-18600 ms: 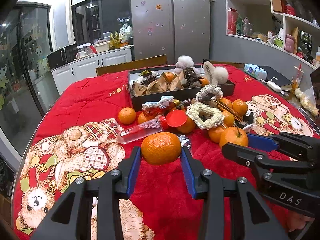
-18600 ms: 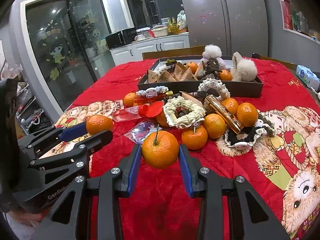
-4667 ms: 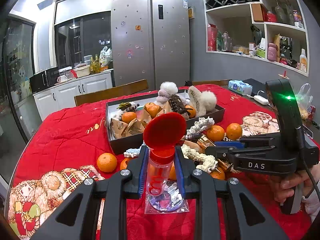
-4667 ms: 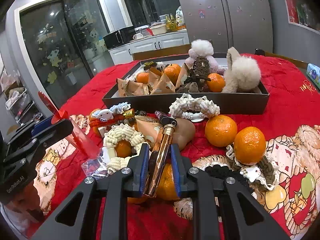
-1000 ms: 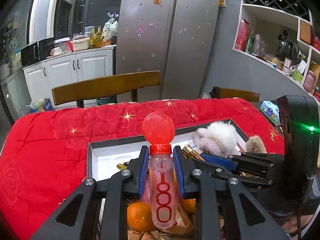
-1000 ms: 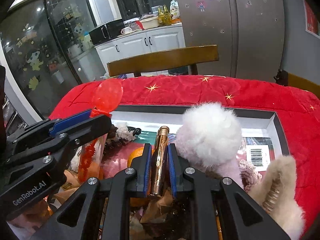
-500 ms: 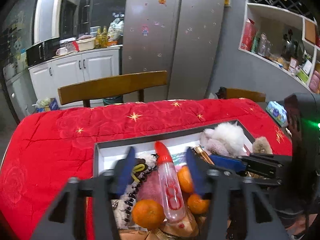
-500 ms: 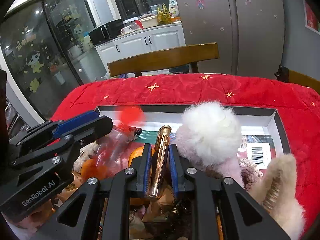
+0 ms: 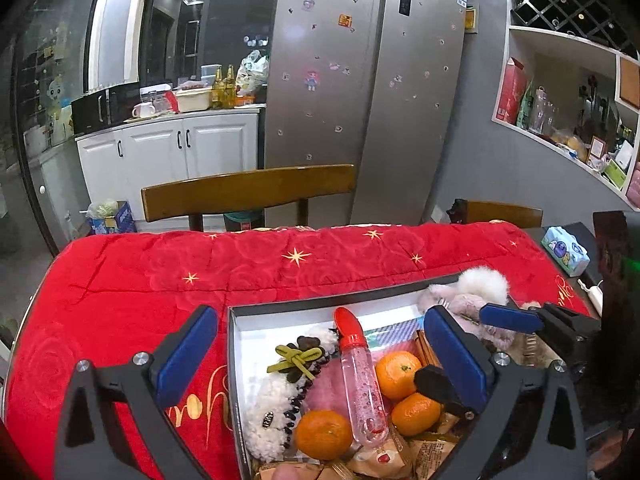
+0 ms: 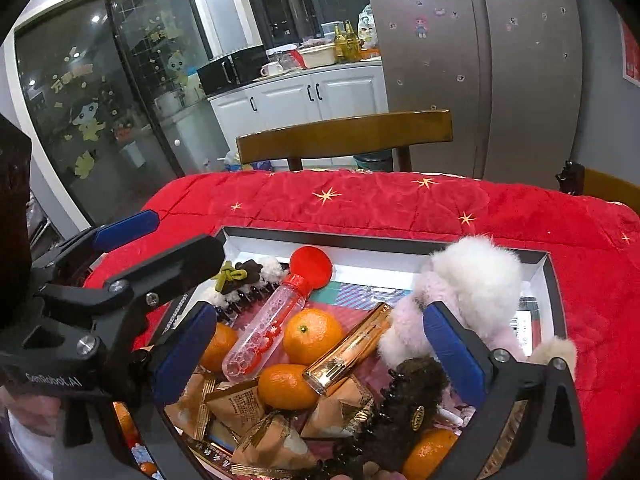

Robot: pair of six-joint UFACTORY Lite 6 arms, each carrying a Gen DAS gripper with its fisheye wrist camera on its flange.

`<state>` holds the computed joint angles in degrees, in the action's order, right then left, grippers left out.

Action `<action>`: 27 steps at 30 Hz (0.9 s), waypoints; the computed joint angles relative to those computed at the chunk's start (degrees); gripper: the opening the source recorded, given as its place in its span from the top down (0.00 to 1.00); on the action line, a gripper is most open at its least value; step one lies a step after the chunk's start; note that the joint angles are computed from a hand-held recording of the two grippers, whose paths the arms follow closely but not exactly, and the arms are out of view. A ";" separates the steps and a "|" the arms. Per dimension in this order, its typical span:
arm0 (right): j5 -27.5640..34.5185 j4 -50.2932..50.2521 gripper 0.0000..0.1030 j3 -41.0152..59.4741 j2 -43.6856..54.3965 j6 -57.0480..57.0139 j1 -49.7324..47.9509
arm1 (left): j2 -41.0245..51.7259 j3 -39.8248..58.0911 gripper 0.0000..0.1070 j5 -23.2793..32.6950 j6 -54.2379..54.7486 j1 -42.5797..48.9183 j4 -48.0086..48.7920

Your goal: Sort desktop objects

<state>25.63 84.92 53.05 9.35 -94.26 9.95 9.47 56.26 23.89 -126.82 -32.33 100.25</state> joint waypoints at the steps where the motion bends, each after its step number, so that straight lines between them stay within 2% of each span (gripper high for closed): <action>1: -0.39 0.15 0.00 -0.31 -0.48 -0.09 0.09 | -0.19 -0.13 0.04 0.12 0.01 -0.01 -0.05; 5: -1.99 1.34 0.00 -1.22 -2.37 -1.21 0.49 | -1.79 -0.61 0.04 1.70 2.80 -0.45 -2.56; 8: -3.27 2.41 0.00 -2.23 -4.78 -2.56 0.74 | -4.15 -0.99 0.04 6.89 7.27 -2.87 -6.64; 12: -5.34 2.94 0.00 -4.66 -10.63 -3.04 1.37 | -9.26 -0.99 0.04 18.74 14.04 -11.02 -11.35; 15: -6.07 0.51 0.00 -7.48 -17.74 -0.49 1.41 | -12.59 -0.28 0.04 30.44 17.27 -19.51 -14.41; 17: -5.77 -2.58 0.00 -9.45 -23.52 2.79 0.94 | -14.26 1.22 0.04 36.43 19.81 -24.86 -17.06; 20: -5.57 -12.38 0.00 -11.78 -32.83 12.30 0.11 | -16.66 3.71 0.04 44.10 22.95 -33.72 -18.97; 23: -1.73 -22.87 0.00 -13.93 -44.11 21.94 -3.26 | -15.65 8.14 0.04 54.05 25.33 -42.43 -19.77; 25: 2.33 -26.77 0.00 -14.27 -49.66 25.38 -6.54 | -14.09 11.83 0.04 61.04 26.49 -48.92 -19.73; 27: 7.41 -28.91 0.00 -14.33 -55.13 27.63 -10.74 | -12.66 15.75 0.04 65.70 27.56 -54.21 -20.83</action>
<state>33.04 56.02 38.72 -45.78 -66.63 -0.79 -3.19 72.01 89.59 -99.26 -86.54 79.42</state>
